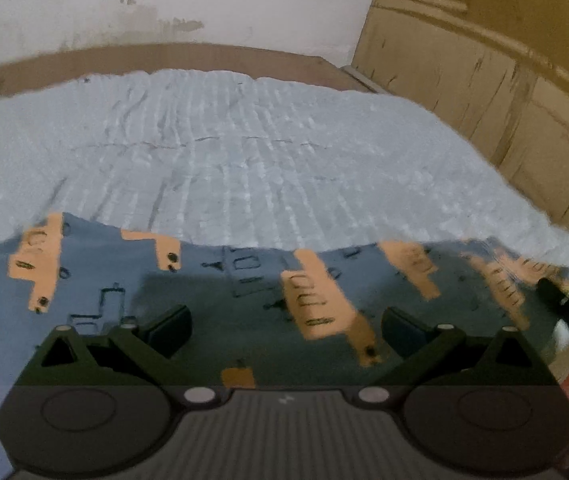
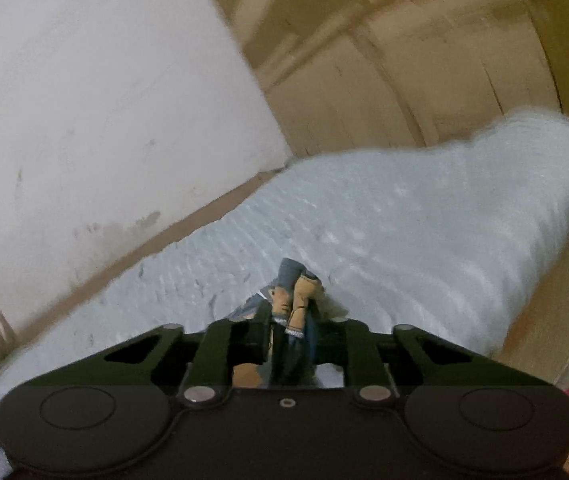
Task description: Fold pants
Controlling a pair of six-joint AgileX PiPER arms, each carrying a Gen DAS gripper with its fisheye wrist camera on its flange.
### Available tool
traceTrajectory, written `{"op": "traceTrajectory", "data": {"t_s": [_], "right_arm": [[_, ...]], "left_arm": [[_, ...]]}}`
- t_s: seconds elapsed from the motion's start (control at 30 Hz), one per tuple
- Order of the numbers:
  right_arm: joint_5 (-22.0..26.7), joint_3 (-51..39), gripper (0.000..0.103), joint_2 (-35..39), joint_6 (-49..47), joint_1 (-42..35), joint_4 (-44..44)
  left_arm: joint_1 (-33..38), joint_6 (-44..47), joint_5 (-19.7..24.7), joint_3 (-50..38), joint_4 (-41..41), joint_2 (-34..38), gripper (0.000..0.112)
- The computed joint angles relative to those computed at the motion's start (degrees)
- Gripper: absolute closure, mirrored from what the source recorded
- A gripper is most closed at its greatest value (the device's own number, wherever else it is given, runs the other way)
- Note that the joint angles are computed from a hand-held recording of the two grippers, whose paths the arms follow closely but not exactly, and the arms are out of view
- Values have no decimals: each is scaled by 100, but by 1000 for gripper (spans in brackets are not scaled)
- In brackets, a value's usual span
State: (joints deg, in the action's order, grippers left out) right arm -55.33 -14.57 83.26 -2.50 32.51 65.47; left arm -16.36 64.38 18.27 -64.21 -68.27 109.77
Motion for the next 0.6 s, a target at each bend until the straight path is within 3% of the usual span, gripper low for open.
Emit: {"op": "traceTrajectory", "data": {"t_s": [0.13, 0.2, 0.4, 0.6], "right_arm": [[-736, -331, 87, 309, -1582, 843, 606], [-1022, -502, 87, 511, -2220, 1201, 701], [-1160, -963, 87, 852, -3508, 1841, 664], [-245, -1476, 88, 1055, -4415, 2118, 793]], "left_arm": [[703, 189, 1722, -353, -792, 341, 10], [942, 200, 2309, -478, -1075, 494, 10], [1239, 515, 2845, -450, -1471, 546, 10], [1272, 239, 2999, -561, -1275, 705, 10]]}}
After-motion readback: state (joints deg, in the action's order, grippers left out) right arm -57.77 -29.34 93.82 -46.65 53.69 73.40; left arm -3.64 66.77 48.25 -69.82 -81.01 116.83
